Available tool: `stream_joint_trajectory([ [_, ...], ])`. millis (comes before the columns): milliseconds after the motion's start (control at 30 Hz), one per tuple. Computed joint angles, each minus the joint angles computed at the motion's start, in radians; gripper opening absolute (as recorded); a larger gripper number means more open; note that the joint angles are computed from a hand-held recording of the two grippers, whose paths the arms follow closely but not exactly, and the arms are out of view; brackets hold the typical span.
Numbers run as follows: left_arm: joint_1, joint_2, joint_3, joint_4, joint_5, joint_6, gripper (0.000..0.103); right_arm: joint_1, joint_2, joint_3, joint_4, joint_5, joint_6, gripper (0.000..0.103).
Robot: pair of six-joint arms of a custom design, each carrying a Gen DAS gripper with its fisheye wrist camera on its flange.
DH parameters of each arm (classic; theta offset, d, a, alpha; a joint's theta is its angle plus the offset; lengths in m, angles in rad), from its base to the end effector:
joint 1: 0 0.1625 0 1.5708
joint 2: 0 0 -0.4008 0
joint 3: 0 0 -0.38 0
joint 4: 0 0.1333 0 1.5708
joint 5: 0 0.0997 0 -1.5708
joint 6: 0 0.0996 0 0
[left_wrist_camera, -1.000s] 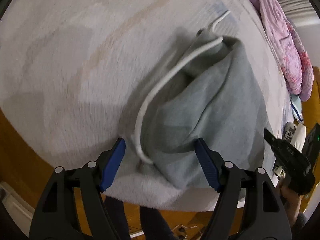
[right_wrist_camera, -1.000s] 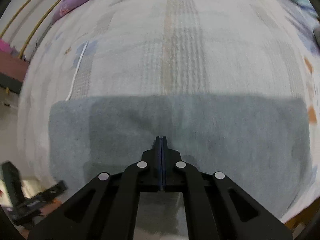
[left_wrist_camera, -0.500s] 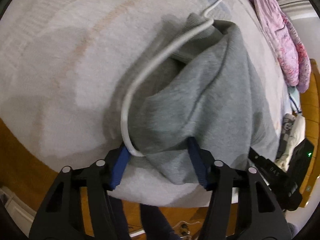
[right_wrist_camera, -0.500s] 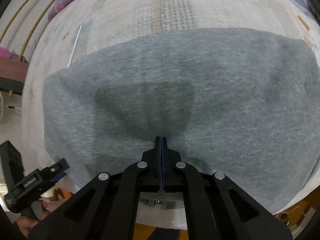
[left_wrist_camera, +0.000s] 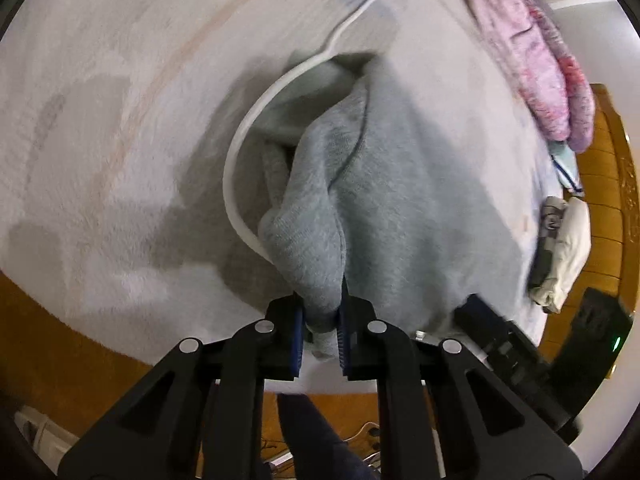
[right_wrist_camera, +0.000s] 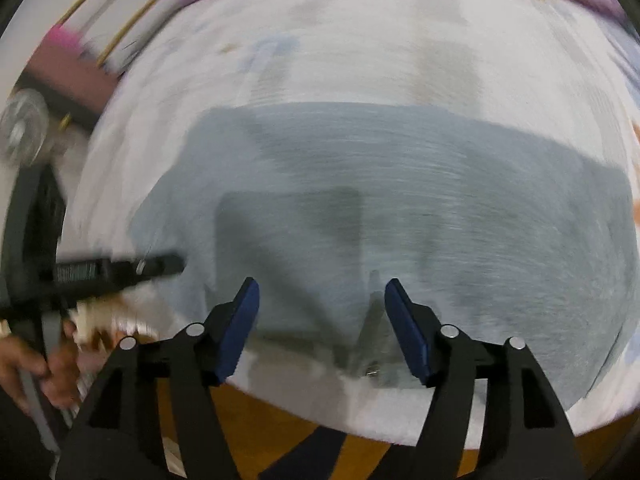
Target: Fold large clothes
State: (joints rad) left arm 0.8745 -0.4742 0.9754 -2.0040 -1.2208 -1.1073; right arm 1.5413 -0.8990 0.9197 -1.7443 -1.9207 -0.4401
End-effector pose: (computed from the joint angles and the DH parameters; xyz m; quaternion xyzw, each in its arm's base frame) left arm -0.3737 -0.7081 0.0628 -0.1950 0.9647 -0.1157 0.1342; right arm 0.0772 -0.7448 0.3910 0.1872 -0.9640 0.0327 0.1863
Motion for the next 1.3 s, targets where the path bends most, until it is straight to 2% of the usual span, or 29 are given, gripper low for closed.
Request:
stream_joint_trajectory([
  [100, -0.004, -0.01, -0.012, 0.008, -0.014, 0.009, 0.012, 0.024, -0.042, 0.086, -0.036, 0.042, -0.091, 0.07],
  [300, -0.005, 0.01, -0.07, -0.009, -0.032, 0.001, 0.012, 0.049, -0.042, 0.187, -0.138, 0.084, -0.145, 0.073],
  [400, -0.011, 0.016, -0.086, -0.013, -0.04, 0.003, 0.012, 0.063, -0.022, 0.21, -0.209, 0.07, -0.157, 0.073],
  [467, -0.015, 0.044, -0.14, 0.053, -0.022, 0.0, 0.012, 0.064, 0.001, 0.198, -0.228, 0.076, -0.14, 0.073],
  [567, -0.003, 0.023, -0.097, 0.045, -0.025, -0.037, 0.012, 0.057, 0.035, 0.156, -0.187, 0.033, -0.117, 0.073],
  [633, 0.005, 0.021, -0.092, 0.087, -0.016, -0.064, 0.015, 0.062, 0.036, 0.173, -0.197, 0.006, -0.156, 0.076],
  [700, 0.008, 0.0, -0.05, 0.075, -0.004, -0.077, 0.021, 0.063, 0.017, 0.198, -0.196, 0.014, -0.168, 0.076],
  [733, 0.009, -0.014, -0.015, 0.052, 0.004, -0.093, 0.031, 0.061, 0.008, 0.208, -0.192, 0.017, -0.162, 0.076],
  [800, 0.015, -0.034, 0.033, 0.041, 0.014, -0.129, 0.042, 0.055, -0.015, 0.229, -0.177, 0.017, -0.143, 0.076],
  [900, 0.034, -0.058, 0.109, 0.004, -0.008, -0.172, 0.044, 0.044, -0.041, 0.252, -0.149, 0.006, -0.148, 0.076],
  [967, 0.042, -0.076, 0.167, -0.051, -0.011, -0.2, 0.05, 0.042, -0.052, 0.264, -0.142, 0.002, -0.157, 0.076],
  [1133, 0.048, -0.072, 0.198, -0.062, -0.01, -0.201, 0.052, 0.041, -0.055, 0.273, -0.144, -0.004, -0.153, 0.078],
  [1167, 0.046, -0.067, 0.188, -0.048, -0.006, -0.186, 0.052, 0.042, -0.057, 0.277, -0.147, -0.005, -0.154, 0.079],
  [1233, 0.047, -0.062, 0.184, -0.065, -0.021, -0.153, 0.015, 0.046, -0.055, 0.283, -0.154, -0.008, -0.161, 0.081],
  [1300, 0.04, -0.055, 0.164, -0.047, -0.017, -0.138, 0.012, 0.047, -0.053, 0.285, -0.152, 0.0, -0.162, 0.081],
])
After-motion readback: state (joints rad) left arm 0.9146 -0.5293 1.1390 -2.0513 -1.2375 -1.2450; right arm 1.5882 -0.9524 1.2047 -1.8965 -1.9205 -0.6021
